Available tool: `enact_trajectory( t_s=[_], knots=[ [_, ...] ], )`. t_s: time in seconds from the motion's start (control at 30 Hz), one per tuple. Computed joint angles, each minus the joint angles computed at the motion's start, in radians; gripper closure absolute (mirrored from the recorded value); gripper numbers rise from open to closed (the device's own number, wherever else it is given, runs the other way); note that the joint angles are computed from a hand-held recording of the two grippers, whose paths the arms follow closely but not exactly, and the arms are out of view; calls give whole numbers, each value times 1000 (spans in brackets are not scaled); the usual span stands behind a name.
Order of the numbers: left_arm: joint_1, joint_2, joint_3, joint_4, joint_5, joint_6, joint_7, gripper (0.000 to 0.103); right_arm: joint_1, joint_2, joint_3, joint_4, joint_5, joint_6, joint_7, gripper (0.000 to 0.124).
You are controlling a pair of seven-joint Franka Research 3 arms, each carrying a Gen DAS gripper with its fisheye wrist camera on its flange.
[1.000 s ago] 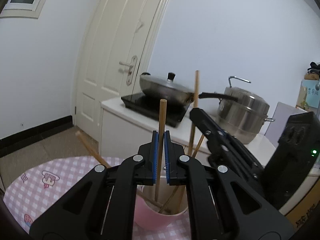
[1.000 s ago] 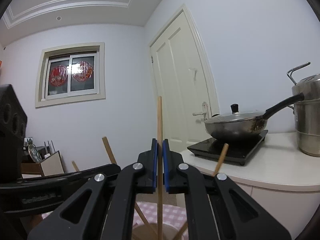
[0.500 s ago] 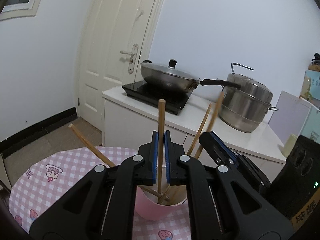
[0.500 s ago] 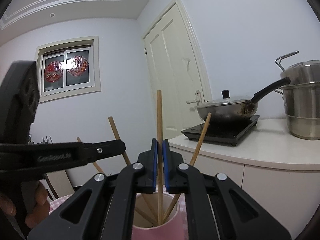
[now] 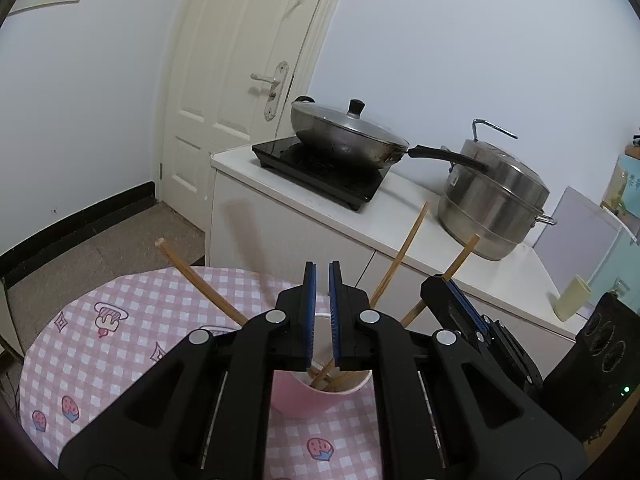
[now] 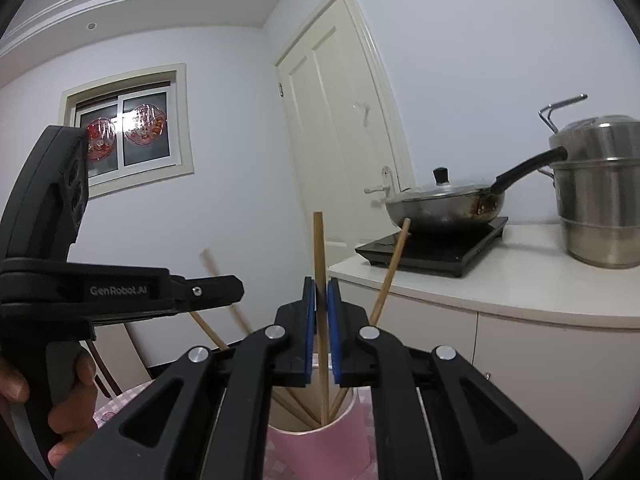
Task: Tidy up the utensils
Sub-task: 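Open the left tool to drop the chopstick into the pink cup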
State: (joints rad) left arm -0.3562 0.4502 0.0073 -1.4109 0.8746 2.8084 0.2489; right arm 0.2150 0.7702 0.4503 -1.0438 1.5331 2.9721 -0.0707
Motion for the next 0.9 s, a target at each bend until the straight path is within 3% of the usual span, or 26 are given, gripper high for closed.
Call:
enact_trajectory(
  t_s=[0.2,0.3,0.33,0.5,0.9],
  knots=[
    [3,-25,-13,-26,-17,-6,30,93,-4,-20,-2,-27,1,15,25,99],
    [-14,-52,13,-58,33,6,-43,48,-7,-36,-1,-45,26,23,-3,93],
    [-38,-69,43,-75,107,16,-111,48,-8,-42,-3,-50,34,23,-9,92],
    [-23,-127,9,-130,212,-26,-168,46,-7,-79,-19,-89,94,29,-50,82],
    [83,-292,-88,-367,278,-90,-230,44,34,-183,-113,-229,145,19,-6,78]
  ],
)
